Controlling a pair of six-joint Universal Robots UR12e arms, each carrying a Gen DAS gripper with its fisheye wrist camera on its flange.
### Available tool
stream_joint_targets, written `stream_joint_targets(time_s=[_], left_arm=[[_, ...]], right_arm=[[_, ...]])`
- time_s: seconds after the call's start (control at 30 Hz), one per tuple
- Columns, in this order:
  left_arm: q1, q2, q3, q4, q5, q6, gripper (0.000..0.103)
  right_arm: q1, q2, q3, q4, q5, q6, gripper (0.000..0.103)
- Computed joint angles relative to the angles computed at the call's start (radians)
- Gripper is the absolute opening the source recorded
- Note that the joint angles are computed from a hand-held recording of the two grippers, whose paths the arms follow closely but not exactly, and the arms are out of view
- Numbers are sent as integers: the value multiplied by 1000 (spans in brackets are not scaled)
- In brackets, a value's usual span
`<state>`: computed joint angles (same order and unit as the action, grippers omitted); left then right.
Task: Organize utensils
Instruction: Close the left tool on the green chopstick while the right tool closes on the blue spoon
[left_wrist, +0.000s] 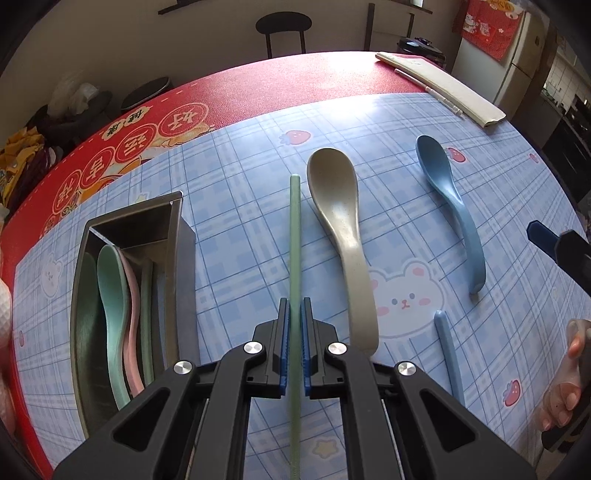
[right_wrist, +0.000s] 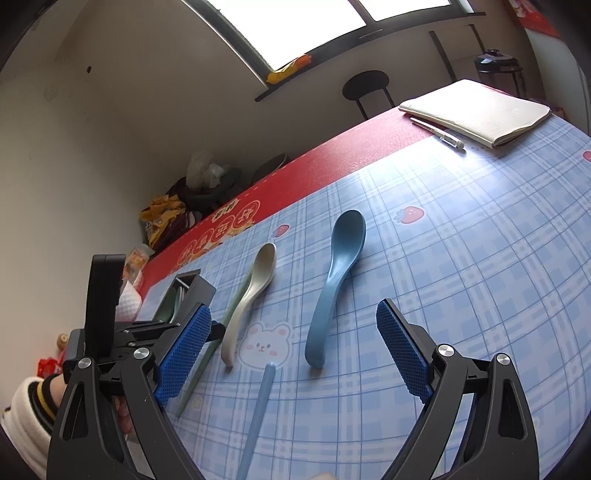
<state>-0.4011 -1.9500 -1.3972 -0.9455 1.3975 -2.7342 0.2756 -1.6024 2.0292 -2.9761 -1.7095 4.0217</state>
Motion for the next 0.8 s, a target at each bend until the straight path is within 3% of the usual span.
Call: stream_joint_targets(time_s=[0.13, 0.3, 0.37, 0.47, 0.57, 0.73, 0.8], left_arm=[[41, 57, -63, 25, -161, -11, 6], [101, 138, -192, 150, -339, -49, 6], [123, 158, -236, 198, -397, -81, 6], [156, 177, -288, 279, -481, -134, 6], [180, 188, -319, 331, -557, -170, 6], [210, 201, -330, 332, -635, -173, 6], [224, 206, -334, 338, -657, -171, 6]], right_arm=[[-5, 0, 3, 5, 13, 8, 88], [-5, 7, -3, 17, 18, 1, 88], [-3, 15, -12, 37, 16, -9, 77], [-3, 25, -21, 51, 23, -22, 74], [-2, 32, -28, 67, 16, -43, 62], [-12, 34, -37, 127, 28, -2, 38], [-14, 43, -55, 173, 34, -5, 36]])
